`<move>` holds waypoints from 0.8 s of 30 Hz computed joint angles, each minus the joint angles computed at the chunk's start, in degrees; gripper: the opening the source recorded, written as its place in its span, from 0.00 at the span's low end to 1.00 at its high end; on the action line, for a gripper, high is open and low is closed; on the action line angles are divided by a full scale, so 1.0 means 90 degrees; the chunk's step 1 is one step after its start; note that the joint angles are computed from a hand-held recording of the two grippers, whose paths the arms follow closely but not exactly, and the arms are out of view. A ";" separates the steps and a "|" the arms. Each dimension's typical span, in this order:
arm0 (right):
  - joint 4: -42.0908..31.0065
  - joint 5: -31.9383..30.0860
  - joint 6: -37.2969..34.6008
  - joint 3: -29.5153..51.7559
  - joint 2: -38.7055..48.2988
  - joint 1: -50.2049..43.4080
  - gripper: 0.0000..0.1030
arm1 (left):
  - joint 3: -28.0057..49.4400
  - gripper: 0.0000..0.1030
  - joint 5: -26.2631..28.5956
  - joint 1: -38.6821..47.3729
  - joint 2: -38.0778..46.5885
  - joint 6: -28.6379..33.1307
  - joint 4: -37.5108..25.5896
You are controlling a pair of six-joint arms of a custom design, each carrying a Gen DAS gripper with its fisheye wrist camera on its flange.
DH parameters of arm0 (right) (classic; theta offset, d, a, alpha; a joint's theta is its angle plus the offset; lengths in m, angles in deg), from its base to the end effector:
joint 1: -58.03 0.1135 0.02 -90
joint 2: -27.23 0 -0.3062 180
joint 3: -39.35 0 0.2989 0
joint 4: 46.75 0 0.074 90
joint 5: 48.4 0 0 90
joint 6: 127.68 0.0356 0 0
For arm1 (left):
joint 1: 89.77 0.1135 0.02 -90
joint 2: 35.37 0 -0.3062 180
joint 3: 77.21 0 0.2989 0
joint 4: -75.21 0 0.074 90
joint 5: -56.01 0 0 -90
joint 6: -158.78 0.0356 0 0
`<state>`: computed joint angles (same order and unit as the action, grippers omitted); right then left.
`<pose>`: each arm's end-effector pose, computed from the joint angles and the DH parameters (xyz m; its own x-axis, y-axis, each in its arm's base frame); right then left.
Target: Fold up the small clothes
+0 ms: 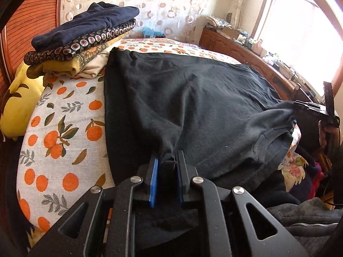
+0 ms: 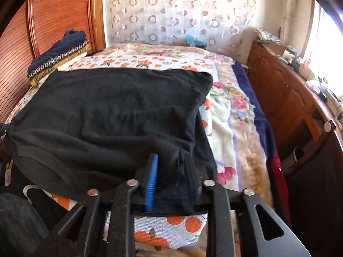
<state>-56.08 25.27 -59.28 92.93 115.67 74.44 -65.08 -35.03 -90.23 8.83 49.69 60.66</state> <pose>0.3180 0.1041 0.1733 -0.4507 -0.5010 -0.7388 -0.6780 0.7305 -0.0817 0.1290 -0.0004 0.0886 -0.6854 -0.3215 -0.6534 -0.2419 0.9468 -0.2122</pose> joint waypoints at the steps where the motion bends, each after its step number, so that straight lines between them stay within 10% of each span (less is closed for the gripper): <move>1: 0.0045 0.0044 0.0078 -0.0009 -0.0025 0.0032 0.39 | 0.0008 0.26 -0.0059 -0.0028 -0.0204 -0.0022 -0.0204; 8: 0.0623 -0.0230 0.0295 -0.0498 -0.0403 0.0157 0.51 | 0.0081 0.74 -0.0131 0.0313 -0.1090 0.0185 -0.1064; 24: 0.1858 -0.0349 0.0911 -0.0437 0.0983 0.1853 0.64 | -0.0041 0.76 -0.0379 0.0316 0.0854 0.0068 0.0677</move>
